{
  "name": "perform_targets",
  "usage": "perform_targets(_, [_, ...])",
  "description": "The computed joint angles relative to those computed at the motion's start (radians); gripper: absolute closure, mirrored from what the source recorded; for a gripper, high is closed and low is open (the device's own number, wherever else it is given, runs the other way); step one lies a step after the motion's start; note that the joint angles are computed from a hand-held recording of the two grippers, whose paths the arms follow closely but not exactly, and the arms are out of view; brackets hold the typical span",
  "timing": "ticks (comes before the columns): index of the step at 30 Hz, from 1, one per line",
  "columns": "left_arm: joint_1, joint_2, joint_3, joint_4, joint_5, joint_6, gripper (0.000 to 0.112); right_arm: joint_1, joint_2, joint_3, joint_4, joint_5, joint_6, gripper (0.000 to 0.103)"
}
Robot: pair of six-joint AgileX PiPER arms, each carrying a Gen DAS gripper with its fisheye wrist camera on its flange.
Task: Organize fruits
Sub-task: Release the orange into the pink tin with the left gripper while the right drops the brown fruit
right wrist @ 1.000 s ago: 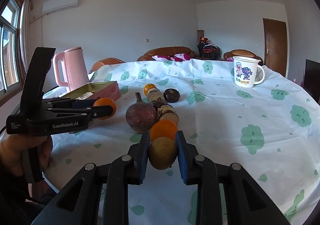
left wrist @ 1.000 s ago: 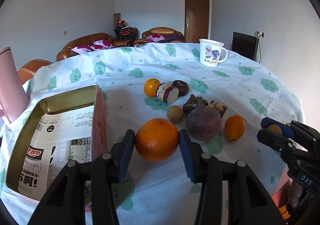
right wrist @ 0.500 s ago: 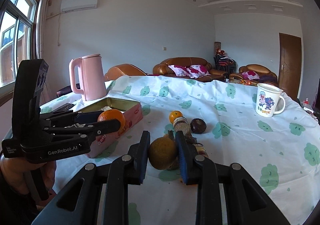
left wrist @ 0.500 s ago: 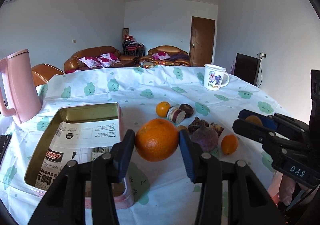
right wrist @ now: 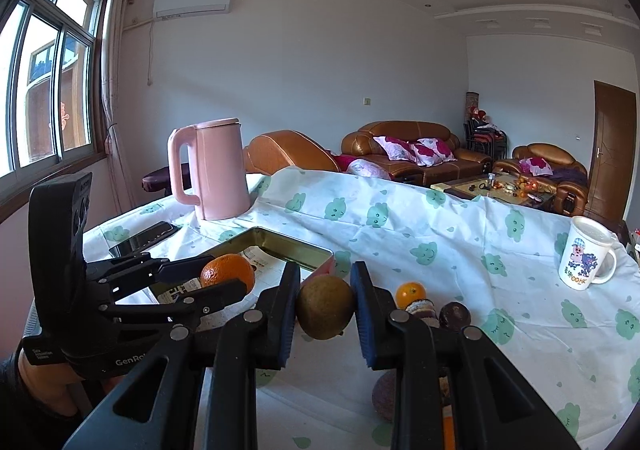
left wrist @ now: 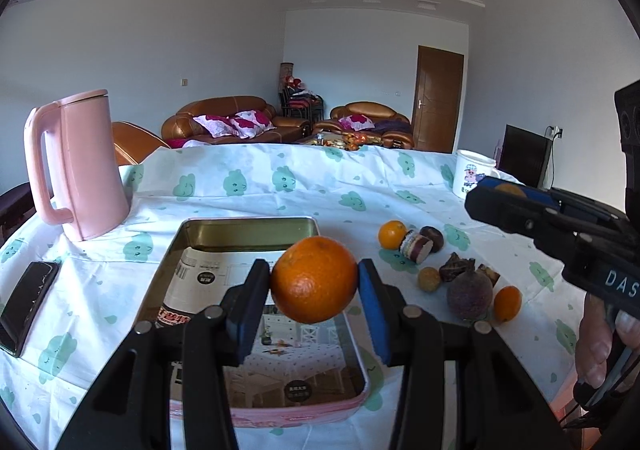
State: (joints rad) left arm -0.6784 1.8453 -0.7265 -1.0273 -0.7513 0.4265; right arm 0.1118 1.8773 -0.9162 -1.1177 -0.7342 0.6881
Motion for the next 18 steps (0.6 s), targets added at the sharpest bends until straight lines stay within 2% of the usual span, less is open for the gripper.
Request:
perform_targets(9, [0.102, -0.010, 0.042, 0.084, 0.022, -0.072, 0.065, 0.123, 0.078, -0.126, -0.036, 0.096, 0.103, 0.075])
perform_targets(18, [0.210, -0.009, 0.040, 0.159, 0.095, -0.122, 0.065, 0.230, 0.186, -0.285, -0.118, 0.213, 0.248, 0.075])
